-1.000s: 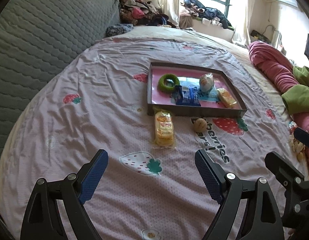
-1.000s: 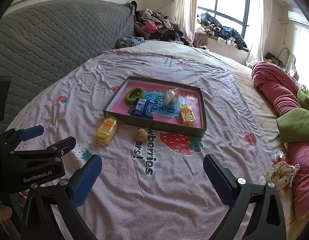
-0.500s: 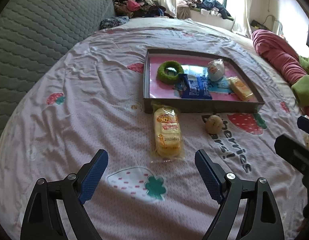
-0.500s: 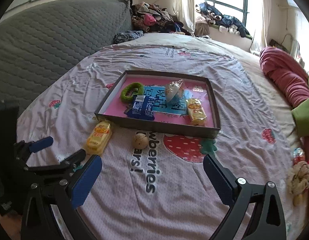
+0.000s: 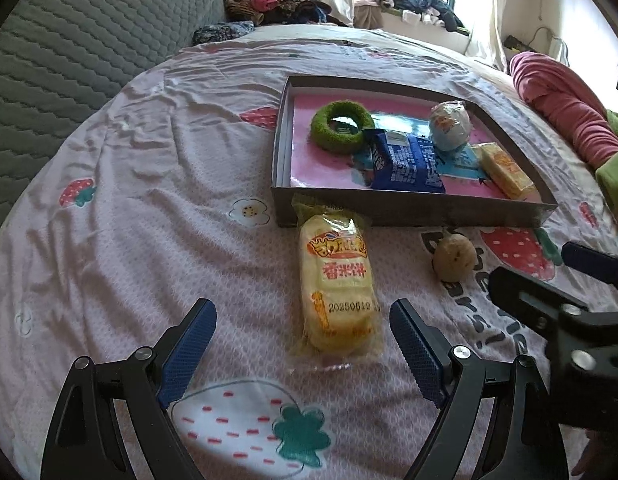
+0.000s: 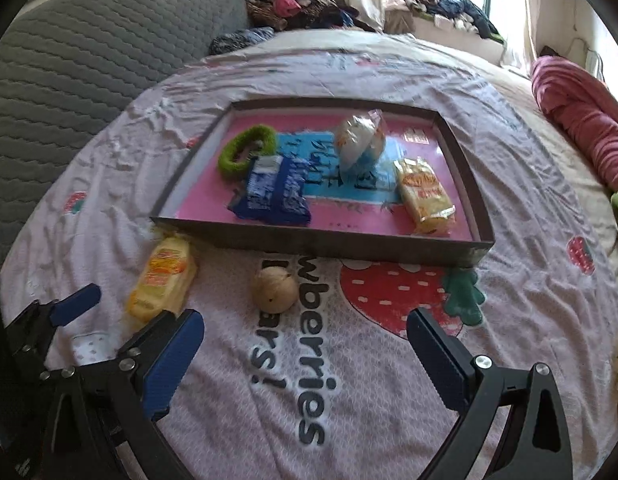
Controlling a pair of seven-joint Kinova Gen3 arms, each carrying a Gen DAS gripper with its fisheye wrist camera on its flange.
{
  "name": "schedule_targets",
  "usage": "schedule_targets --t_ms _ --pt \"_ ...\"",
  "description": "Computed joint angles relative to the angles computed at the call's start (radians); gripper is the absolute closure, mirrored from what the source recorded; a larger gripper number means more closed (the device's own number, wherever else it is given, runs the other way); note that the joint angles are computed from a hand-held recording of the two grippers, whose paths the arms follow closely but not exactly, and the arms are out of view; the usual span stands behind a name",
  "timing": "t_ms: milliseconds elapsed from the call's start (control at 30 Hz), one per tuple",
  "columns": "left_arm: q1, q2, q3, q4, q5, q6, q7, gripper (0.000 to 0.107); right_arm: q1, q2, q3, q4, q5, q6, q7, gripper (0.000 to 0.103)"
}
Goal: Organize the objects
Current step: 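Close the left tool on the yellow rice cake pack while the right tool grasps the round ball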
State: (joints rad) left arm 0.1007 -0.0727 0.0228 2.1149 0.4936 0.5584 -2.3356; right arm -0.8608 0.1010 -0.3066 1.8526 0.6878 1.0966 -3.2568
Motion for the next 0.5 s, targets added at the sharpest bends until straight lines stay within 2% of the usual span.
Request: schedule_targets --t_ms 167,333,400,500 --pt "0.002 0.029 0.010 -0.004 0.010 -0.022 -0.007 0.018 0.024 0.020 0.021 0.018 -0.004 -0.059 -0.003 0.001" --pt "-0.003 0.050 0.019 -0.009 0.032 -0.035 -0.022 0.018 0.032 0.042 0.039 0.013 -0.004 -0.086 0.012 0.011" --pt "-0.008 0.057 0.020 -0.010 0.057 -0.032 -0.046 0.018 0.038 0.047 0.047 0.012 -0.014 -0.104 0.024 0.019" --pt "-0.016 0.069 0.025 -0.018 0.067 -0.022 -0.056 0.018 0.043 0.061 0.057 0.008 -0.021 -0.119 0.037 0.020"
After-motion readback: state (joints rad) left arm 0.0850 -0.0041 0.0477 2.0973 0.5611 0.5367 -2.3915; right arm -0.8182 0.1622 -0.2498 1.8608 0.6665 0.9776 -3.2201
